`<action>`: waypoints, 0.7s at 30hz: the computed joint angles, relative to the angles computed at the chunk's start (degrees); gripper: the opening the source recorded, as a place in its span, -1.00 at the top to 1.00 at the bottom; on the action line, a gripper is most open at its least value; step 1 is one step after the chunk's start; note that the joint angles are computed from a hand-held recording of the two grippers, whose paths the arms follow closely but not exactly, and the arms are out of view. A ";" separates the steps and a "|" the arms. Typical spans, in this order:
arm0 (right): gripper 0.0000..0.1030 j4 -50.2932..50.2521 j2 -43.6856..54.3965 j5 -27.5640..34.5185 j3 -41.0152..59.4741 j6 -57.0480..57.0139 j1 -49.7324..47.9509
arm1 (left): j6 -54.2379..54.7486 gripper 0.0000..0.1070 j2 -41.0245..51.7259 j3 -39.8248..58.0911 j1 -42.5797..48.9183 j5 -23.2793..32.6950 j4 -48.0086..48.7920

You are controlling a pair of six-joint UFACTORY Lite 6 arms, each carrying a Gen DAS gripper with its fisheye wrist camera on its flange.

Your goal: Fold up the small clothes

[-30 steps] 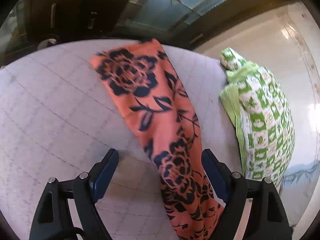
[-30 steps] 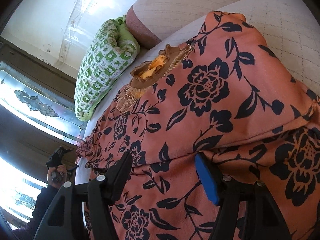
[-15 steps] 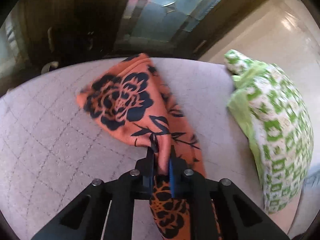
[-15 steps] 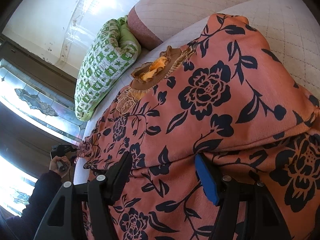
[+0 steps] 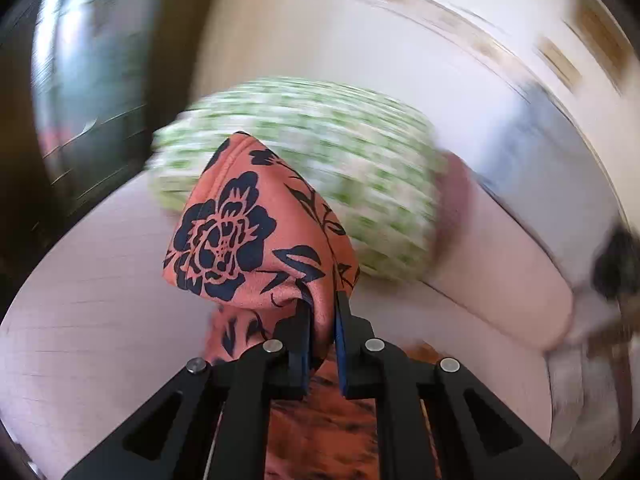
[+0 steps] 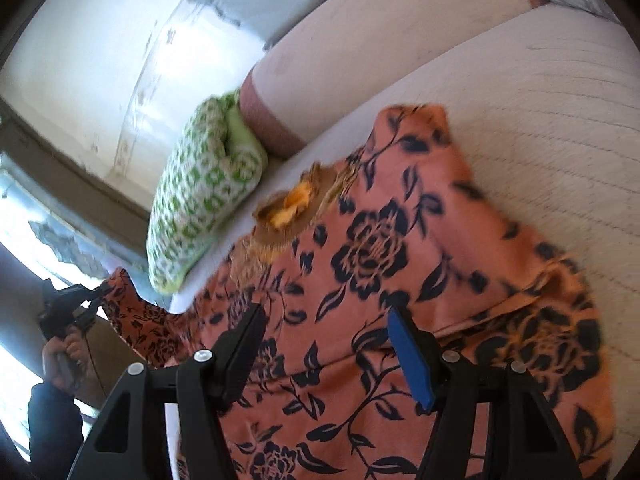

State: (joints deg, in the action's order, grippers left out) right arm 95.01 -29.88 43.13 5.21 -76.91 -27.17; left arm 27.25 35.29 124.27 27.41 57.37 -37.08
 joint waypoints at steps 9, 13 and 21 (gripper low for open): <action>-0.30 -14.95 5.21 17.84 4.26 1.84 -30.95 | -19.20 0.20 -13.22 -22.17 -40.20 -11.75 16.46; -0.31 -18.21 11.24 19.21 7.54 1.35 -36.98 | -22.01 -0.20 -3.49 -11.63 -49.78 -1.02 22.24; -0.31 -17.86 13.00 19.02 9.28 1.81 -35.32 | -6.72 -0.43 -16.00 -26.17 -36.01 -8.56 20.33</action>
